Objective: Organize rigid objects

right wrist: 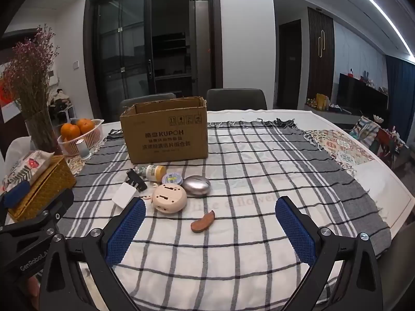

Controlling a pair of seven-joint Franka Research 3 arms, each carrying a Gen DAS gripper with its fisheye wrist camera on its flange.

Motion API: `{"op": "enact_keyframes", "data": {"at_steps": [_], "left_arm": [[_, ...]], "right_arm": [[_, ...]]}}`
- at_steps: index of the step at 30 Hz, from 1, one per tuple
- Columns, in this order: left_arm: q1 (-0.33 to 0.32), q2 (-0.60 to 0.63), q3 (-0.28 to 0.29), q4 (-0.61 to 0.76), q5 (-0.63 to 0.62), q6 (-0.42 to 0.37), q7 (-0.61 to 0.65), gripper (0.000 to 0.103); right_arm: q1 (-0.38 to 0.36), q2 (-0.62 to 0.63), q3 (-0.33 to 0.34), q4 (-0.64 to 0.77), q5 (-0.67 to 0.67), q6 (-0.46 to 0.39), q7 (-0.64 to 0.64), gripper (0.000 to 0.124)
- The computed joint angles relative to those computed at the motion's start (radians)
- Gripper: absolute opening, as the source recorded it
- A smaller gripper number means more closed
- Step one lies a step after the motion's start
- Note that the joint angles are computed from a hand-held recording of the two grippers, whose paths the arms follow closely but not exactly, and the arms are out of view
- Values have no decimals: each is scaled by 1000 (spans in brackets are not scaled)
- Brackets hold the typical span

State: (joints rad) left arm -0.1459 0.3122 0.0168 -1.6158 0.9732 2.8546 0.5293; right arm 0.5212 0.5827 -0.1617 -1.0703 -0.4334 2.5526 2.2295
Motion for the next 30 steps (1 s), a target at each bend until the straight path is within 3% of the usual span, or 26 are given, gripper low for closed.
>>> {"op": "enact_keyframes", "data": {"at_steps": [30], "left_arm": [[0,-4,3,-5,-5,17,0,103]], "right_arm": [[4,3,-1,5,2,-4,-3,101]]}}
